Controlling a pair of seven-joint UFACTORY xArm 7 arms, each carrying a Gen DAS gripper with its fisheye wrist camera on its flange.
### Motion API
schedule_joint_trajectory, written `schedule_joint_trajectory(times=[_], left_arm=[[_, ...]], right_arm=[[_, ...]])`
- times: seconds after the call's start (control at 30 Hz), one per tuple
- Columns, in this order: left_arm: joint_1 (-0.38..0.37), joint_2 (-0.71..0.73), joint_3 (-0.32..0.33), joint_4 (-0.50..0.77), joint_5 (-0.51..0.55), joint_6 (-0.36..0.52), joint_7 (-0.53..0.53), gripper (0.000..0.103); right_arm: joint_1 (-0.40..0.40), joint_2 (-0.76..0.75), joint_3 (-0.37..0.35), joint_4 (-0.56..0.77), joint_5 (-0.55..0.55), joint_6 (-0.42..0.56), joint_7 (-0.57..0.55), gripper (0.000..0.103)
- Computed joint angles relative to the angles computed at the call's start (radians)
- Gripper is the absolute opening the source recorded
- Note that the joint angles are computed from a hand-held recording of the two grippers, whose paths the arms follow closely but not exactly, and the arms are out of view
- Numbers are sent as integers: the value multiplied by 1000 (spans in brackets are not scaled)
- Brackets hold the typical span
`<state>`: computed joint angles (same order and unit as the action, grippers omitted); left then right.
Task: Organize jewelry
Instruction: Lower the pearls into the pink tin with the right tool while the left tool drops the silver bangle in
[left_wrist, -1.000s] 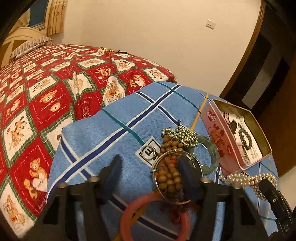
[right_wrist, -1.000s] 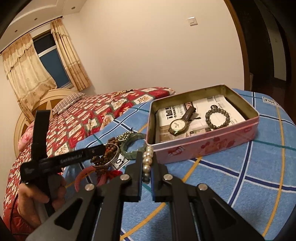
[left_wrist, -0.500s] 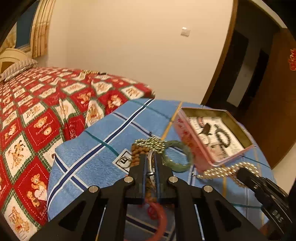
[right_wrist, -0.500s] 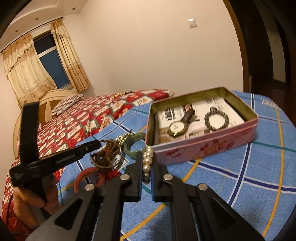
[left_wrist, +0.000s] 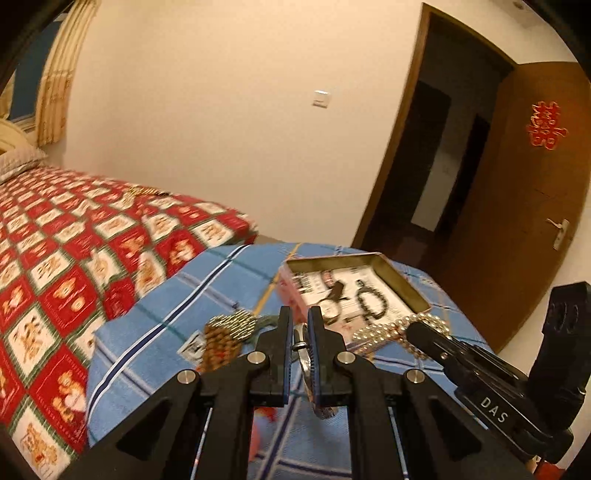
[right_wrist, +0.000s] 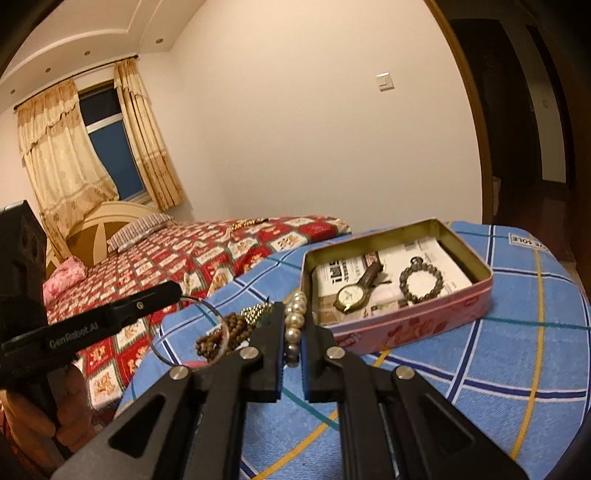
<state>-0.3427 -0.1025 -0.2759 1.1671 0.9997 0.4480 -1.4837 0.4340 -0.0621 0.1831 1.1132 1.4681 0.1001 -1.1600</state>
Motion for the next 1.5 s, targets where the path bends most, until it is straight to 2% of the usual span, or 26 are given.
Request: schedule_joint_trajectory(times=[0.1,0.23,0.37,0.43,0.6,0.63,0.77,0.83,1.03,1.13,1.2,1.27,1.33,1.4,1.47,1.5], left_arm=[[-10,56,1,69,15,-11,19,7],[-54,149,36,176,28,-13,47,7],[-95,231,84,261,-3,-31,84,7],[-109,269,105,291,-42,-56,106,7],[-146,375,151,374,-128,-96,158,7],[-151,400,157,395,-152,-99,179,7],[-175,478,181,466,-237,-62,263,7],[-187,503,195,488,-278,-30,299,7],[-234,527,258,510,-362,63,350,7],[-278,530,301,524,-315,121,322,7],[-293,539,306,543,-283,158,332,7],[-299,544,304,554,-269,186,338,13],[-293,536,300,541,-265,172,333,20],[-291,514,307,512,-244,135,297,33],[-296,495,320,489,-195,97,239,56],[-300,486,326,481,-167,89,209,61]], right_arm=[[-7,1,-6,20,9,-15,-13,10],[-27,26,-16,75,28,-33,-38,9],[-55,65,-19,137,60,-59,-78,9],[-72,87,-20,159,43,-67,-60,9],[-115,176,-13,195,-214,-47,183,10],[-112,199,-23,197,-314,-44,278,10],[-95,256,-71,218,-589,-9,519,10],[-87,277,-94,232,-698,1,592,10],[-125,325,-95,268,-852,72,715,9],[-137,343,-98,284,-931,121,793,11],[-155,346,-86,288,-959,133,825,12],[-182,344,-62,285,-969,141,838,12],[-187,333,-61,266,-1016,121,882,18],[-215,328,-39,260,-1020,124,904,24],[-271,330,13,266,-968,138,887,25],[-287,329,26,265,-954,137,884,25]])
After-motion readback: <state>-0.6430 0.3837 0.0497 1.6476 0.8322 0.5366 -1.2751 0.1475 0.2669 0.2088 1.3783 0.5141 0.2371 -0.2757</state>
